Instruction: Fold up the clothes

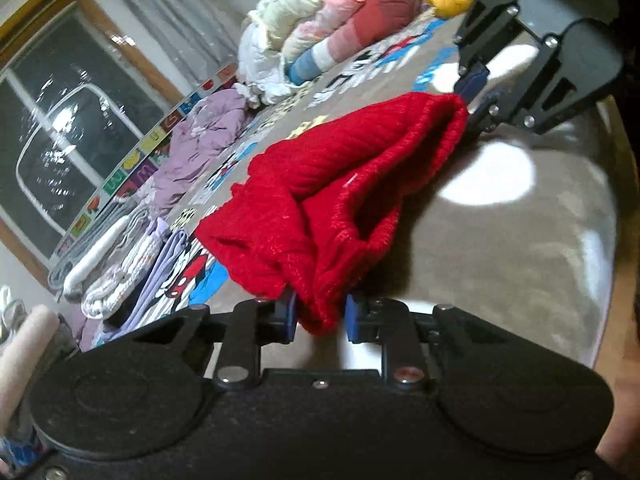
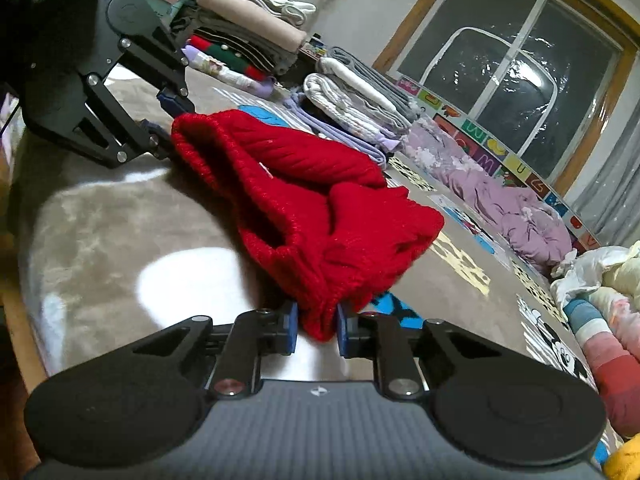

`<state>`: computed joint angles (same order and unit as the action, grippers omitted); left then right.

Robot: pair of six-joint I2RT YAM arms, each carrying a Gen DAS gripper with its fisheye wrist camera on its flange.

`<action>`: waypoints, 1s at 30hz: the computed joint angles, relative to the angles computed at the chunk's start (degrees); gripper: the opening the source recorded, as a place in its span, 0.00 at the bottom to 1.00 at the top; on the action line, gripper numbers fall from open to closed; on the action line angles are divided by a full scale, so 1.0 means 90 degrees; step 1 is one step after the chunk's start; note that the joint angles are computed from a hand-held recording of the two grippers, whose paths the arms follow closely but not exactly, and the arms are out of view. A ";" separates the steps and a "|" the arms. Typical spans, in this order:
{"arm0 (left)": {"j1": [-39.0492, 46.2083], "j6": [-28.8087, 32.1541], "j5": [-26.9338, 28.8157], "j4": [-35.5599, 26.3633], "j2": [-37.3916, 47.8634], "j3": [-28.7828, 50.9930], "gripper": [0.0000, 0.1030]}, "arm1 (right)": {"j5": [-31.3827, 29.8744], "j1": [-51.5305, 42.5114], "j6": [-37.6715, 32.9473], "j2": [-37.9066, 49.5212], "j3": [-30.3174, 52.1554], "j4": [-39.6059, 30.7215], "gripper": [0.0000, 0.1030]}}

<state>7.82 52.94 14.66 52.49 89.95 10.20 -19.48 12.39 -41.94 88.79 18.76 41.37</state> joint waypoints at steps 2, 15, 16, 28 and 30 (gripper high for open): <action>0.0039 0.0168 0.0125 -0.0733 -0.0720 -0.0143 0.20 | -0.0121 -0.0054 -0.0080 -0.0334 -0.0112 -0.0339 0.19; 0.1605 -0.0949 0.2541 -0.4273 -0.3809 0.0185 0.20 | -0.1994 -0.1207 -0.0228 -0.4287 -0.0766 -0.3184 0.18; 0.1648 -0.1247 0.2680 -0.4098 -0.3731 0.0228 0.21 | -0.2111 -0.1293 -0.0046 -0.4274 -0.0762 -0.3016 0.18; 0.1728 -0.4146 0.3560 -0.1769 -0.1625 0.1062 0.21 | -0.3248 -0.2013 0.2795 -0.1984 -0.0068 -0.0131 0.19; 0.1709 -0.4525 0.3634 -0.1557 -0.1250 0.1302 0.21 | -0.3248 -0.1978 0.3179 -0.1449 0.0185 0.0252 0.19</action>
